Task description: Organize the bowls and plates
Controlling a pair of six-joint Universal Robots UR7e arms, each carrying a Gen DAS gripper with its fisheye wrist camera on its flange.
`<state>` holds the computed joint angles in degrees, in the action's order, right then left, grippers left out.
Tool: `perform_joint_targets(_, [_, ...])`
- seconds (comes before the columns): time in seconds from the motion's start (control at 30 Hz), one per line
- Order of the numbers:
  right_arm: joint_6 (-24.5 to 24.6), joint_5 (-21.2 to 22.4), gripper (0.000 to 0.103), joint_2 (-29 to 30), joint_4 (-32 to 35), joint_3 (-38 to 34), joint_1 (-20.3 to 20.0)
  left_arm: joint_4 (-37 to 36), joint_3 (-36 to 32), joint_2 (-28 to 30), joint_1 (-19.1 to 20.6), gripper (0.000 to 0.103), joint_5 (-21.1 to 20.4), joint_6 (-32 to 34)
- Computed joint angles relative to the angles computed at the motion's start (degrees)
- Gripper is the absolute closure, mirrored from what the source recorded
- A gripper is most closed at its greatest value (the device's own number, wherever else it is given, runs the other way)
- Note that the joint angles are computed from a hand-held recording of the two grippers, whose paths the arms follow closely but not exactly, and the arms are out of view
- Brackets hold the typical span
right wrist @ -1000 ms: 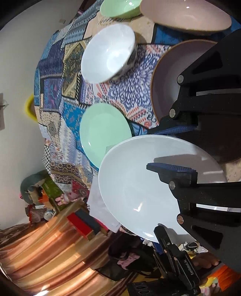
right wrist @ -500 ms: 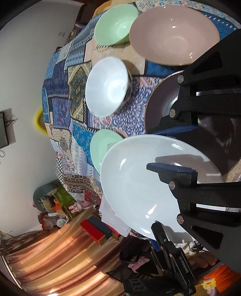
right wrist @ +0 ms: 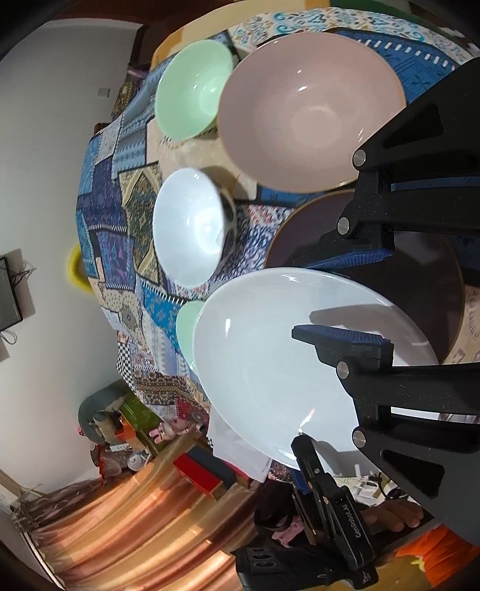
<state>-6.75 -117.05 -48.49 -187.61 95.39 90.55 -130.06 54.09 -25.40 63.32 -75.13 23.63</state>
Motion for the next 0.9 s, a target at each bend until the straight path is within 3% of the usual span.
perform_joint_targets(0.9, [7.8, 6.0, 0.076, -2.7, 0.6, 7.0, -5.2, 8.5, -6.6, 7.2, -0.3, 0.069, 4.7, -0.9])
